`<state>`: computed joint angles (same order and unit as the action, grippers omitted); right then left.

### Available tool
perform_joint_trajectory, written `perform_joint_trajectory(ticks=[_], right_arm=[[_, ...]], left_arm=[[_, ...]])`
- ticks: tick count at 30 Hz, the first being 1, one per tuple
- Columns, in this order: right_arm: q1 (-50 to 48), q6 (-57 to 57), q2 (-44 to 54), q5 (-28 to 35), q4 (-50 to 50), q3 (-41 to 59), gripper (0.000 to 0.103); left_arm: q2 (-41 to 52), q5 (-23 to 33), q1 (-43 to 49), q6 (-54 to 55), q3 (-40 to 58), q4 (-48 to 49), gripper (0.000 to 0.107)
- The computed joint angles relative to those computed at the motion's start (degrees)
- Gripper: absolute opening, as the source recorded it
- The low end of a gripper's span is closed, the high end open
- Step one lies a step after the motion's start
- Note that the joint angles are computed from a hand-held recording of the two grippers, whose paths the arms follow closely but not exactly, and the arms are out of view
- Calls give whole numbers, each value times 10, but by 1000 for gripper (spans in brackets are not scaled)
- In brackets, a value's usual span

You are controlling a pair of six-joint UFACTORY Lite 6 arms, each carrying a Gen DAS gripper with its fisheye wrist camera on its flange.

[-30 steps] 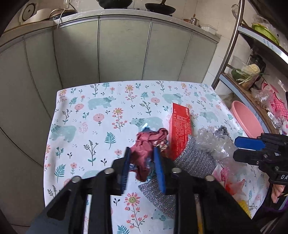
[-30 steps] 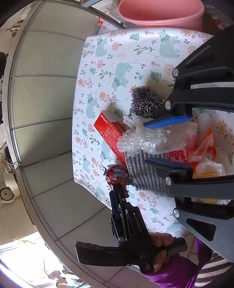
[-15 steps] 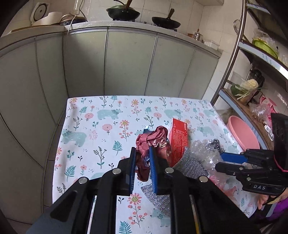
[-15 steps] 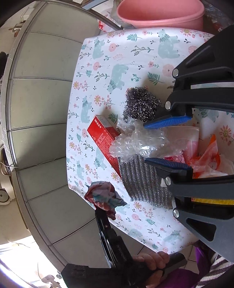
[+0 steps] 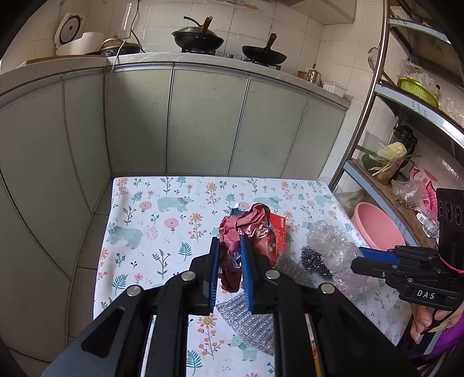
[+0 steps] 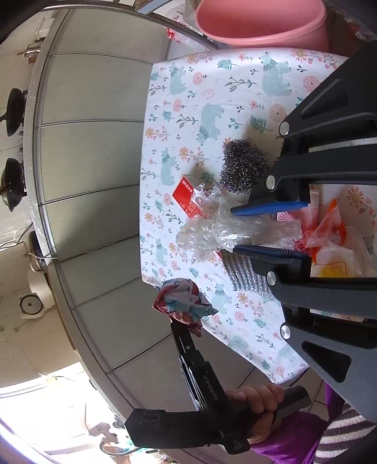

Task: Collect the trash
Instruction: 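Grasp the crumpled red wrapper with the left tool while the right tool grasps clear bubble wrap, then lift both held items and carry them over the pink basin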

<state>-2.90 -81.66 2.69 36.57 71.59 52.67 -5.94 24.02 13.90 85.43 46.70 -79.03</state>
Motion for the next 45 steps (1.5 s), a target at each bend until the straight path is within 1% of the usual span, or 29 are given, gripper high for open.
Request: perform_joint_trajectory(ticks=[7, 15, 24, 28, 32, 37, 42, 45], right_arm=[[-27, -10, -25, 16, 8, -20, 21], [-72, -25, -43, 37, 22, -39, 21], [-139, -42, -53, 64, 37, -50, 21], [-191, -53, -47, 83, 46, -46, 21], [-251, -61, -29, 101, 52, -34, 21], [-331, -66, 6, 114, 59, -5, 21], [-391, -62, 52, 103, 64, 30, 21], [-409, -54, 86, 79, 60, 51, 21]], left_arm=[[-44, -16, -25, -38, -14, 27, 13], [-68, -26, -51, -75, -16, 53, 13], [-52, -28, -107, -122, 16, 68, 13], [-34, -51, -166, -150, 44, 79, 13], [2, -78, -239, -180, 85, 89, 13], [80, -101, -328, -241, 166, 125, 13], [184, -121, -411, -366, 282, 250, 13], [258, -109, -446, -468, 363, 343, 14]])
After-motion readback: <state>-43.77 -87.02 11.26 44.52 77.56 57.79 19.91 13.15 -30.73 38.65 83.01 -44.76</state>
